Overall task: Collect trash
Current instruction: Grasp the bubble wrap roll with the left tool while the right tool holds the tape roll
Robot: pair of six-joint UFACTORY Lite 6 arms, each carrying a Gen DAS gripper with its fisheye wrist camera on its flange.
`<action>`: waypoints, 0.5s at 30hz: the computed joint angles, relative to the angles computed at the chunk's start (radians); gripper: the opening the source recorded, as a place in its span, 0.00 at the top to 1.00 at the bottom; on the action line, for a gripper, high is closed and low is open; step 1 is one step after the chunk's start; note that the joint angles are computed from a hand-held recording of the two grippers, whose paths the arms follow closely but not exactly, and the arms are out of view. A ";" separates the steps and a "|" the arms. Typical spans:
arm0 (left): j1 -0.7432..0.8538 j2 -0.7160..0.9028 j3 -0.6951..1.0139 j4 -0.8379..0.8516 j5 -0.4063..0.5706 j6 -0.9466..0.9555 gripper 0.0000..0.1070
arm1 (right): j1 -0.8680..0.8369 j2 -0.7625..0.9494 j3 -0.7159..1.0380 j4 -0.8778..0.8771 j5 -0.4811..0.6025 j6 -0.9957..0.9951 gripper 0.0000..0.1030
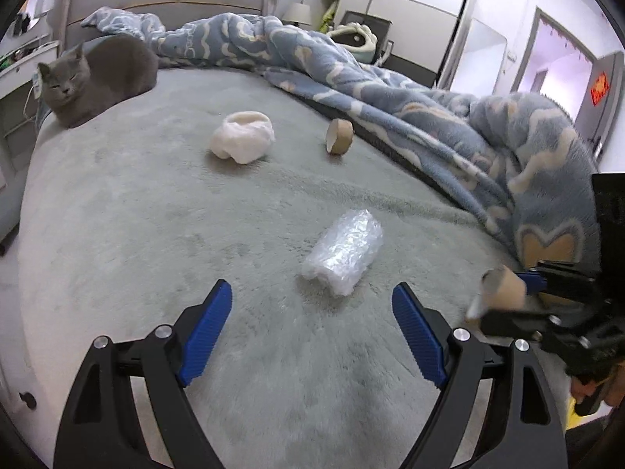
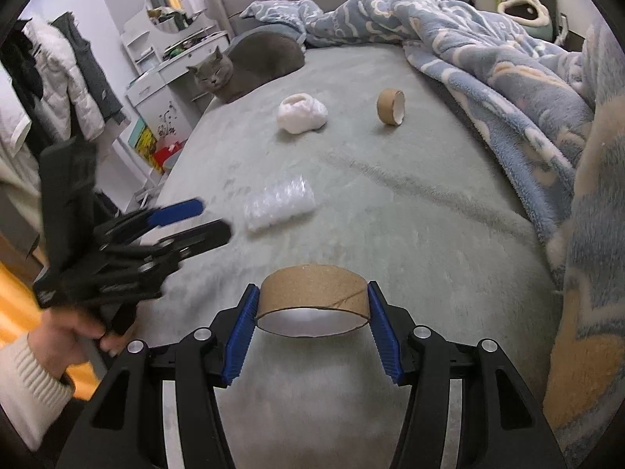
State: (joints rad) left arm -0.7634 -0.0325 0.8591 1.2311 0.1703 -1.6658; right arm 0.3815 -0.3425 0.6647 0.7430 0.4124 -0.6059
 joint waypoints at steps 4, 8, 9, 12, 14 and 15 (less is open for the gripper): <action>0.010 0.077 0.066 -0.068 -0.013 0.093 0.20 | 0.000 -0.023 -0.028 -0.005 0.017 -0.040 0.46; 0.031 0.135 0.111 -0.075 -0.058 0.108 0.20 | -0.019 -0.049 -0.045 0.026 0.049 -0.084 0.46; 0.032 0.145 0.119 -0.072 -0.065 0.112 0.20 | -0.024 -0.058 -0.050 0.038 0.057 -0.097 0.46; 0.030 0.188 0.159 -0.108 -0.063 0.158 0.20 | -0.029 -0.080 -0.053 0.050 0.079 -0.113 0.46; 0.033 0.207 0.180 -0.095 -0.066 0.147 0.21 | -0.036 -0.083 -0.053 0.056 0.089 -0.124 0.46; 0.032 0.212 0.187 -0.092 -0.062 0.140 0.22 | -0.041 -0.084 -0.053 0.059 0.093 -0.129 0.46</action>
State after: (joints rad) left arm -0.7317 0.1797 1.0456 1.1392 0.1085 -1.5254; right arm 0.3406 -0.4266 0.6113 0.8022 0.5053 -0.7346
